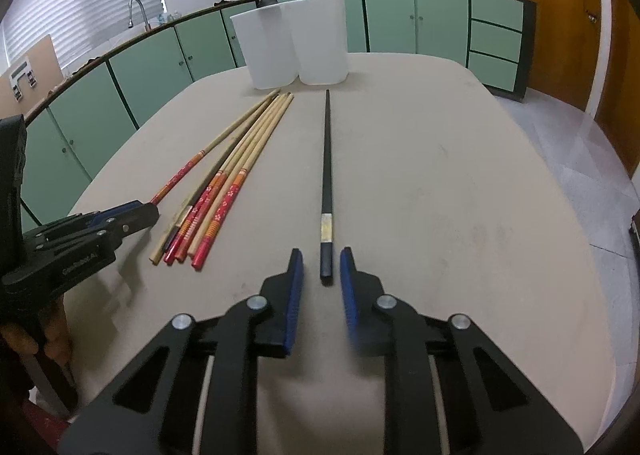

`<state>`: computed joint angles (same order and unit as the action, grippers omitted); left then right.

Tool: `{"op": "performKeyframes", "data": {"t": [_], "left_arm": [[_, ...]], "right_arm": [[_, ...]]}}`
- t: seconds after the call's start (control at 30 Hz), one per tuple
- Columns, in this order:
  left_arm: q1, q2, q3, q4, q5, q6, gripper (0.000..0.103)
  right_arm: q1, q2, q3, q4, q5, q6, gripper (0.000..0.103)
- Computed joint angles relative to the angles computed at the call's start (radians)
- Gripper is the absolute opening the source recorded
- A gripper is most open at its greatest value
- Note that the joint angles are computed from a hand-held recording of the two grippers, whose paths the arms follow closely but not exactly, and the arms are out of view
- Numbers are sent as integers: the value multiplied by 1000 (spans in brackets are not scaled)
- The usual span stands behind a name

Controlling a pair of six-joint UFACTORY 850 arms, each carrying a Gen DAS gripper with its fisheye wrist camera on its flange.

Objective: Organize utensils
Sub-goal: 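Grasp a red-patterned chopstick with the left tool while the right tool holds the black one, then lift both chopsticks into the white holder and open both tools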

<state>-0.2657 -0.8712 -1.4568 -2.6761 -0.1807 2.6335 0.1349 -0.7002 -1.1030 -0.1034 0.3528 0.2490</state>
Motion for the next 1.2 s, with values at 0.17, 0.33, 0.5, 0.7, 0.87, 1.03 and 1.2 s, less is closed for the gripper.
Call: {"op": "performKeyframes", "data": {"t": [0.17,0.33,0.5,0.7,0.87,1.03,1.2], "left_arm": [[3,-1,0,66,-7,-66,25],[13,2,6,165,-27,-175,25],[9,-1,0,158,-18,-169,26],[3,-10,-20,105,9,-124,21],[-5,-10,-19,-68,22,45,7],[-15,10,8,-246,2,244,6],[-26,83,65,-447,-53,498,6]], "right_arm": [[17,-6,-8,135,-3,-155,11],[17,-10,-12,140,-1,-169,6],[8,-12,-13,81,4,-105,6],[2,-15,-15,37,10,-57,6],[3,-16,-18,49,8,-65,6],[2,-9,-23,57,-15,-78,6],[-5,40,-6,108,4,-157,6]]}}
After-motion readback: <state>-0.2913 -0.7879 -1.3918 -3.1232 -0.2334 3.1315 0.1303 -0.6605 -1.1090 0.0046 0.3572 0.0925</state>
